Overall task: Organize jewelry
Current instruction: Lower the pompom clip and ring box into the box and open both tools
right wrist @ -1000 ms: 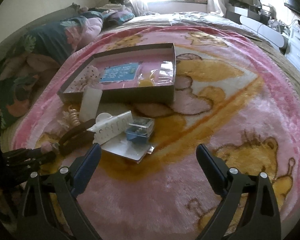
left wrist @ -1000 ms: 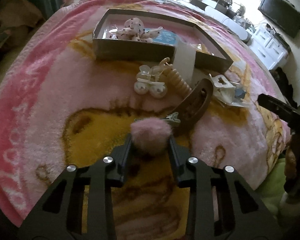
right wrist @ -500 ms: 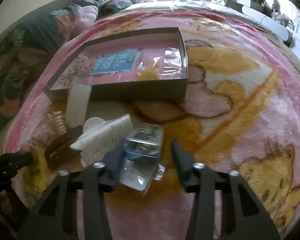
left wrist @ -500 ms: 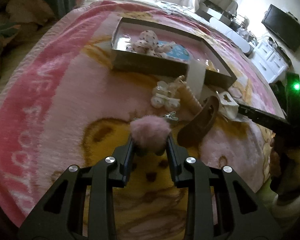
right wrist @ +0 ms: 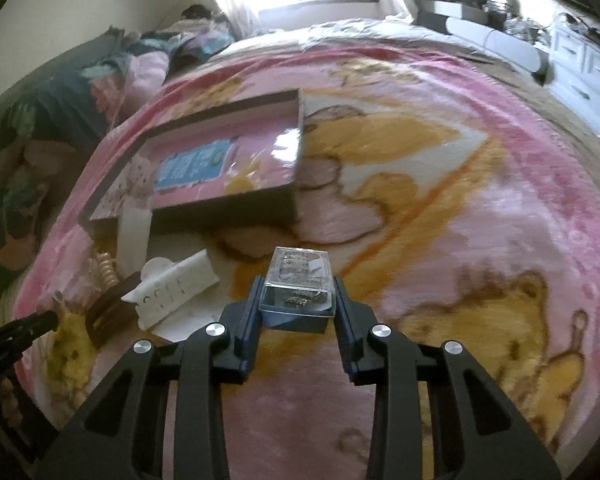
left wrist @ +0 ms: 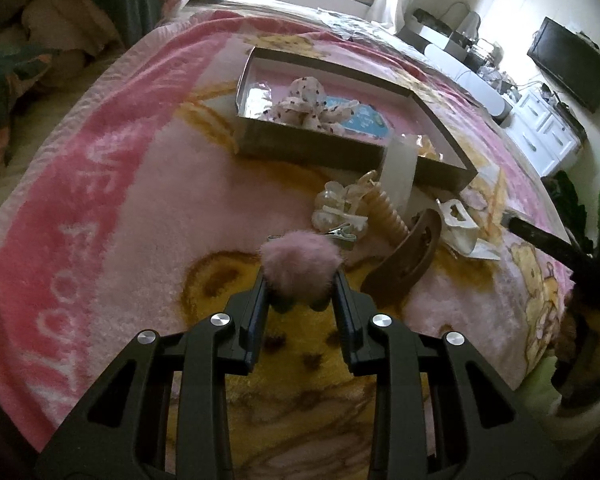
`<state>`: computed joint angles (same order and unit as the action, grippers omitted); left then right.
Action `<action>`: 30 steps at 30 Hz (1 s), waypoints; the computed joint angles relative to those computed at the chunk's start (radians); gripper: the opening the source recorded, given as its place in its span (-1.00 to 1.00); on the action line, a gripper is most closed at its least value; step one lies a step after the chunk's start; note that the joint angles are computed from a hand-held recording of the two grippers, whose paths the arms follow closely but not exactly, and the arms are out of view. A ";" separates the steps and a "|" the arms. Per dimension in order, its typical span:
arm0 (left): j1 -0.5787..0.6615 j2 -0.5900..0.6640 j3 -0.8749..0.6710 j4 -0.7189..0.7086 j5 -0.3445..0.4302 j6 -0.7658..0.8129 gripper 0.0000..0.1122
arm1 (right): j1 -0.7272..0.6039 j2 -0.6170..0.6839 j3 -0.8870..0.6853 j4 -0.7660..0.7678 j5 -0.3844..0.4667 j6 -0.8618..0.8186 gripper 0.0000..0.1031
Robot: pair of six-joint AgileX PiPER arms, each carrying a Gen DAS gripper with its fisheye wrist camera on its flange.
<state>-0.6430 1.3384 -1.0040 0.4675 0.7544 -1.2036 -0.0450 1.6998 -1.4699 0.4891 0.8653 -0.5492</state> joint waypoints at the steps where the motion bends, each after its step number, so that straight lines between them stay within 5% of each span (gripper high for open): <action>1: -0.001 0.002 -0.007 0.003 0.005 0.000 -0.60 | -0.014 -0.002 -0.005 0.014 0.006 -0.008 -0.39; 30: 0.086 0.271 -0.501 0.005 0.170 0.242 -0.60 | 0.070 0.097 -0.322 0.116 0.083 -0.065 -0.39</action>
<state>-0.5571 1.6095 -1.5054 0.4728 0.9241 -0.9619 0.0255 1.7972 -1.7915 0.6049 0.9481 -0.6139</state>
